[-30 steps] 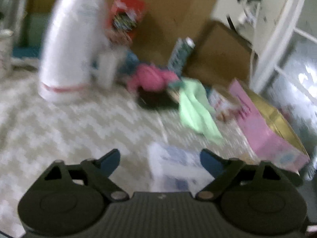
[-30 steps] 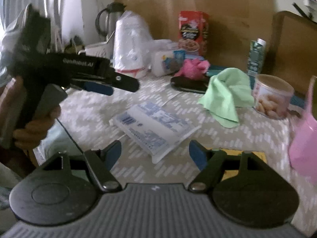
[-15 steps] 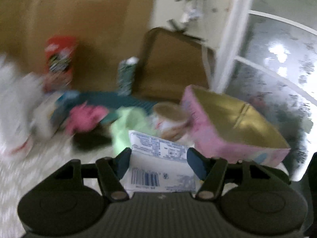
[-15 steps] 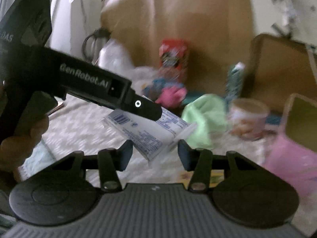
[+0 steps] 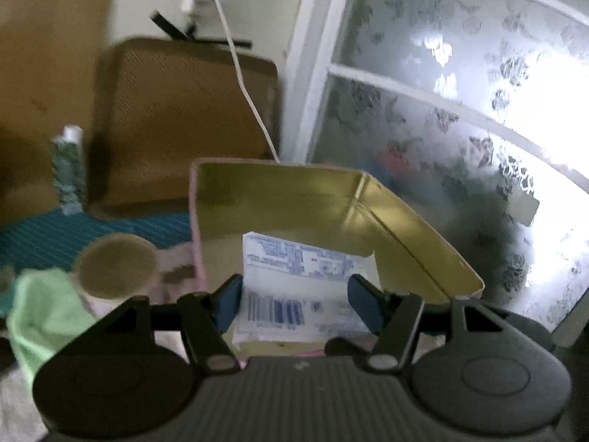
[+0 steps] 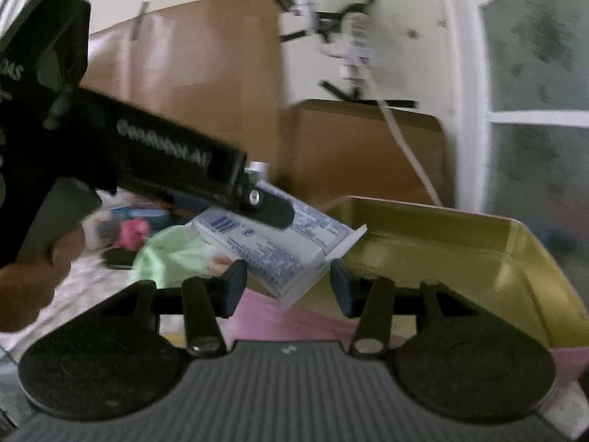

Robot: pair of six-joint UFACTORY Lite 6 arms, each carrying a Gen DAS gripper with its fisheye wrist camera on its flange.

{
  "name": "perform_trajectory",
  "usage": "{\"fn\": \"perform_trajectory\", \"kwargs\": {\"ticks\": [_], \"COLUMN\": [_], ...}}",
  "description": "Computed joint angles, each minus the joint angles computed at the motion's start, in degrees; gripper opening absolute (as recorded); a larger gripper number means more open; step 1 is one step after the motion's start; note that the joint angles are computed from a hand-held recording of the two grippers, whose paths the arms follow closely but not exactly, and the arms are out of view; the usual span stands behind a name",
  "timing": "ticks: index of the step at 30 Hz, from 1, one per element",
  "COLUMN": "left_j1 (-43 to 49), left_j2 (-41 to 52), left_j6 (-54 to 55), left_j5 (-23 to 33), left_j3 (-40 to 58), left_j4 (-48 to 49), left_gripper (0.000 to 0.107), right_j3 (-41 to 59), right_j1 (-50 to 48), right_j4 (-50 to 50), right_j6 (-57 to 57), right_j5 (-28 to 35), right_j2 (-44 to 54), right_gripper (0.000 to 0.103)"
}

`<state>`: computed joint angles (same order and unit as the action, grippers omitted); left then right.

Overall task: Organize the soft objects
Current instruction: 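Carry the packet into the pink tin box and open the left gripper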

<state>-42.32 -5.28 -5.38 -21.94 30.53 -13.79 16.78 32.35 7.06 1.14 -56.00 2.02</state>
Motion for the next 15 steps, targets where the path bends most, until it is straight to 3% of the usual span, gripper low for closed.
{"fn": "perform_trajectory", "kwargs": {"ticks": [4, 8, 11, 15], "left_j1": [-1.83, -3.57, -4.60, -4.35], "left_j2": [6.45, 9.85, 7.58, 0.08], "left_j6": [0.09, 4.91, 7.60, 6.83], "left_j5": [-0.30, -0.76, -2.48, -4.27], "left_j3": [4.81, 7.33, 4.77, -1.74], "left_j4": [-1.68, -6.50, -8.95, -8.79], "left_gripper": [0.062, 0.072, 0.075, 0.075], "right_j3": [-0.53, 1.49, 1.12, 1.66], "right_j1": [-2.98, -5.39, -3.86, -2.78], "right_j4": [-0.53, 0.79, 6.67, 8.61], "right_j6": [0.72, 1.30, 0.30, 0.90], "right_j5": [-0.52, -1.27, -4.58, -11.79], "right_j2": [1.27, 4.48, 6.19, 10.46], "right_gripper": [0.053, 0.055, 0.067, 0.072]}}
